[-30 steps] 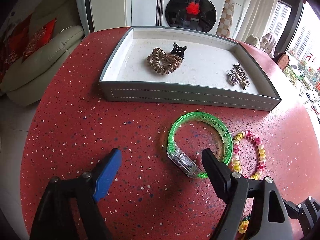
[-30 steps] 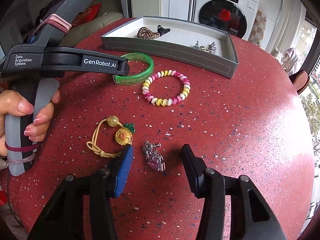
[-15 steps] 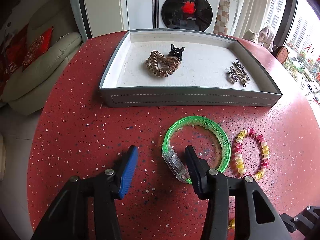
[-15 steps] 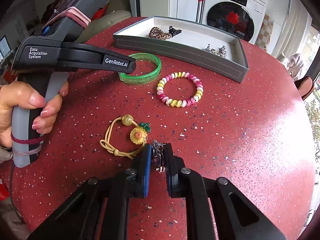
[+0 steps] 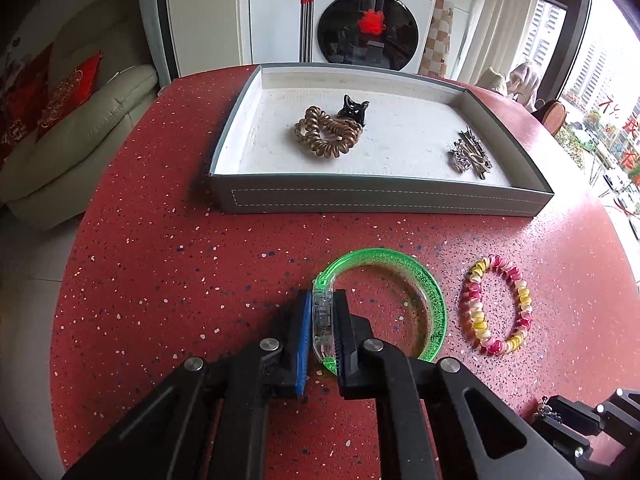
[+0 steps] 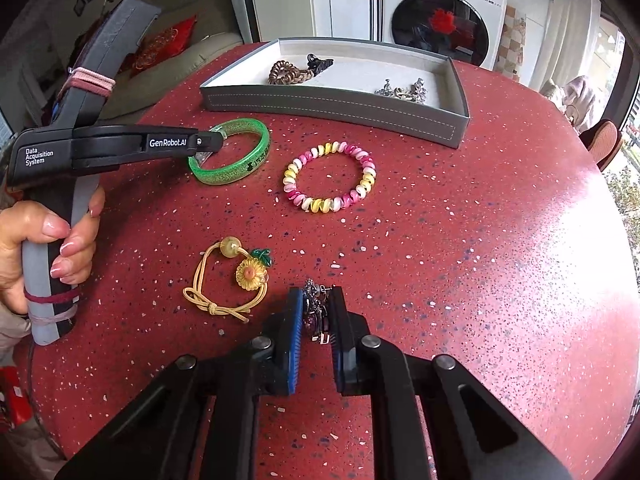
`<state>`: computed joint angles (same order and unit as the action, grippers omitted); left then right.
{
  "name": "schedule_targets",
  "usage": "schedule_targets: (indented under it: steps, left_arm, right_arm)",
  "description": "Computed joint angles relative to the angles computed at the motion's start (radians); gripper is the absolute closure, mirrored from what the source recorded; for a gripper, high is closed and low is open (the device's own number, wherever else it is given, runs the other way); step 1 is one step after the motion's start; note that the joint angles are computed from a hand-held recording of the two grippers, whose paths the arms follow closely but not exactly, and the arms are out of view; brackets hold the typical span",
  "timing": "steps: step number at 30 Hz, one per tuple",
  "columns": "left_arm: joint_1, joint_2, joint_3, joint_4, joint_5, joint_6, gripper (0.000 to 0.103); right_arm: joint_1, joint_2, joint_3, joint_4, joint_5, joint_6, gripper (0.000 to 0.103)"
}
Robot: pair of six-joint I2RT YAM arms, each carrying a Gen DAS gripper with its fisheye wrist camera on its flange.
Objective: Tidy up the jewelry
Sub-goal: 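Grasp the green bangle with the left tool while the right tool grasps the heart earrings, then carry both items into the grey tray and open both tools to release them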
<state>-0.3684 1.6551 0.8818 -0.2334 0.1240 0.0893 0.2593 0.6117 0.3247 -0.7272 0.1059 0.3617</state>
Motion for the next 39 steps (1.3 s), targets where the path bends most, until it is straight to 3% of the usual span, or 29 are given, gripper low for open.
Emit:
schedule_targets:
  steps: [9, 17, 28, 39]
  left_arm:
    - [0.052, -0.058, -0.010, -0.024, 0.067, 0.032, 0.074]
    - [0.070, -0.079, -0.001, -0.047, 0.083, 0.040, 0.074]
    - [0.079, -0.083, 0.064, -0.080, 0.101, 0.046, 0.074]
    - [0.069, 0.059, 0.274, -0.127, 0.075, 0.012, 0.074]
  right_arm:
    - [-0.170, -0.061, -0.009, -0.028, -0.110, -0.067, 0.089]
    - [-0.394, -0.047, 0.014, -0.029, -0.270, -0.150, 0.089]
    - [-0.527, 0.091, 0.079, 0.052, -0.359, -0.197, 0.089]
    - [-0.577, 0.364, 0.264, 0.196, -0.400, -0.205, 0.089]
